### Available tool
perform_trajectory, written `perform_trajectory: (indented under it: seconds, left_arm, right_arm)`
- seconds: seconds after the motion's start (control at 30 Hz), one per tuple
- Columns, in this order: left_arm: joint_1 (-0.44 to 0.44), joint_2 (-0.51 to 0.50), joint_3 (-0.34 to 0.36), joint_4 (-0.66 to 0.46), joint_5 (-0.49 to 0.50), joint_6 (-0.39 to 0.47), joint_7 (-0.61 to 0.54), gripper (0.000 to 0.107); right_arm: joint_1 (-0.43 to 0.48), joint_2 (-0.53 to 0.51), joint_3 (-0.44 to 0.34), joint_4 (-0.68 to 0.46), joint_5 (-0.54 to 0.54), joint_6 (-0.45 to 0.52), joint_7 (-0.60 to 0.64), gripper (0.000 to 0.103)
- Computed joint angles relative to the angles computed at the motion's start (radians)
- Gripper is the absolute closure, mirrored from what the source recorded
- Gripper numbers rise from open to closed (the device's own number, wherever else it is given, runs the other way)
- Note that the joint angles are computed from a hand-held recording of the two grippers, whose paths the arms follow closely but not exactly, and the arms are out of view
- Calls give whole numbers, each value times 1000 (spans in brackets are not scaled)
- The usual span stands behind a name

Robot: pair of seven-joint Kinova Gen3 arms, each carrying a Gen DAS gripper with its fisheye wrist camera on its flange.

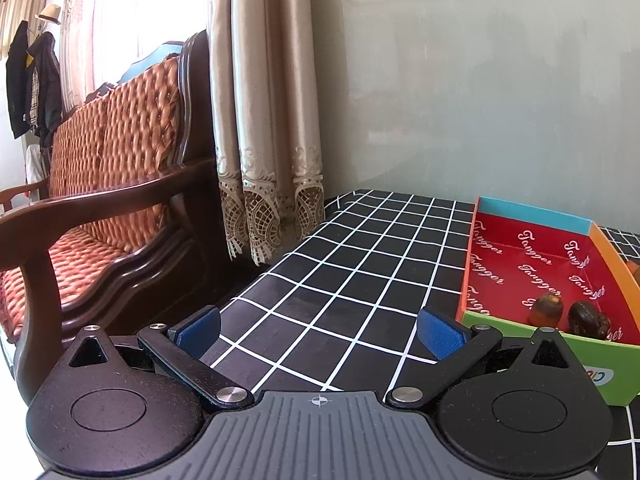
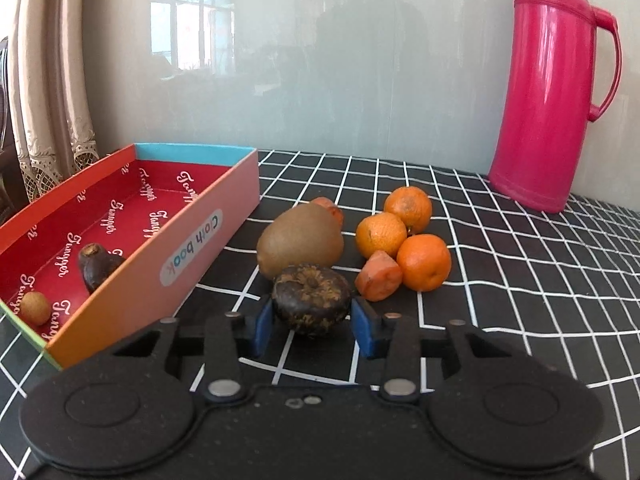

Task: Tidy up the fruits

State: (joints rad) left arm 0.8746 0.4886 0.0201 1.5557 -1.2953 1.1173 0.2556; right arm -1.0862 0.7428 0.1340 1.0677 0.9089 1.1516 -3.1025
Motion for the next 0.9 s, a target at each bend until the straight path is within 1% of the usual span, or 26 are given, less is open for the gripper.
perform_trajectory:
  seconds: [0.27, 0.5, 0.73, 0.9]
  left_arm:
    - [7, 2, 4, -4, 1, 8, 0, 4]
    - [9, -2, 4, -1, 2, 16, 0, 4]
    - [1, -9, 7, 10, 1, 9, 9, 4]
    - [1, -13, 8, 20, -6, 15, 15, 4]
  right_arm:
    - [-39, -12, 10, 2, 58, 25, -23, 63]
    - [-63, -4, 14, -16, 110, 20, -35, 63]
    - [-88, 1, 24, -9, 183, -33, -55, 63]
    - [-83, 21, 18, -48, 179, -58, -19, 63]
